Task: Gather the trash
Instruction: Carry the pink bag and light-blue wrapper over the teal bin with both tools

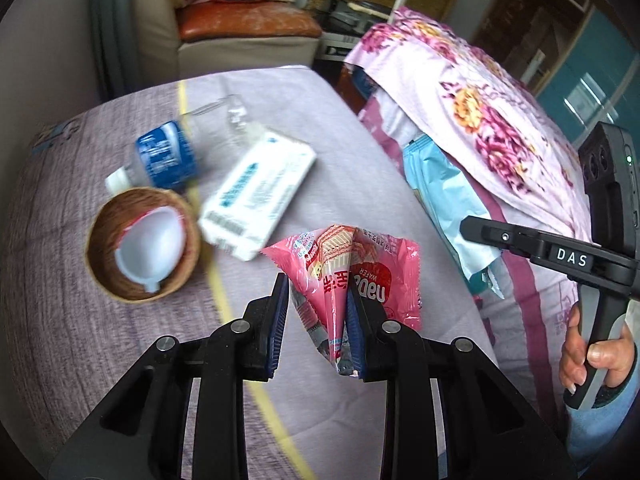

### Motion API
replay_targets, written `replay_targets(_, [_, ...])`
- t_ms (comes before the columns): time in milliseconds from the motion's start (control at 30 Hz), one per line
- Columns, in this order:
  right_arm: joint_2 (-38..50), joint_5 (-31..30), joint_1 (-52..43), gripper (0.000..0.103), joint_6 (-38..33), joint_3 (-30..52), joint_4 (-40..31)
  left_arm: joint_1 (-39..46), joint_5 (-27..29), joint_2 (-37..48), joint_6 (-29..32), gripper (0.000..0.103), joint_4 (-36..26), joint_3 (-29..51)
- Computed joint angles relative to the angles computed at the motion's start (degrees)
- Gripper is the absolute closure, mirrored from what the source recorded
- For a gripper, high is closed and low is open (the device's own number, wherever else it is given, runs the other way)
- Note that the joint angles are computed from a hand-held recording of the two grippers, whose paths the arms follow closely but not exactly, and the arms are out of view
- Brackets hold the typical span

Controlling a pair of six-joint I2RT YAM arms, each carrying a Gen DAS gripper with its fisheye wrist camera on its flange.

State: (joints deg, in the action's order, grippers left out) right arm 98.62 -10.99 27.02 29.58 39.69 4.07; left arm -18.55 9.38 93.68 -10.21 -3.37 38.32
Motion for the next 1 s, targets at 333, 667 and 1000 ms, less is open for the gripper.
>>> replay_targets(333, [-6.6,-2.02,-7.94,0.086,-1.37,-7.88,3.34,-9.56,-5.15,3.93,-2.55,0.075,-2.83,6.95])
replay_targets(667, [-7.95,-6.59,-17.51,0.086,-4.28,-12.02,6.14,-16.76,-8.08,11.55,-3.78,0.075,-6.6,17.04])
replay_targets(1000, [-6.98,-10.94,-26.5,0.086,-6.81,-15.07,9.38,-21.76,-8.82,20.26,-5.12,0.075,-9.6,26.93])
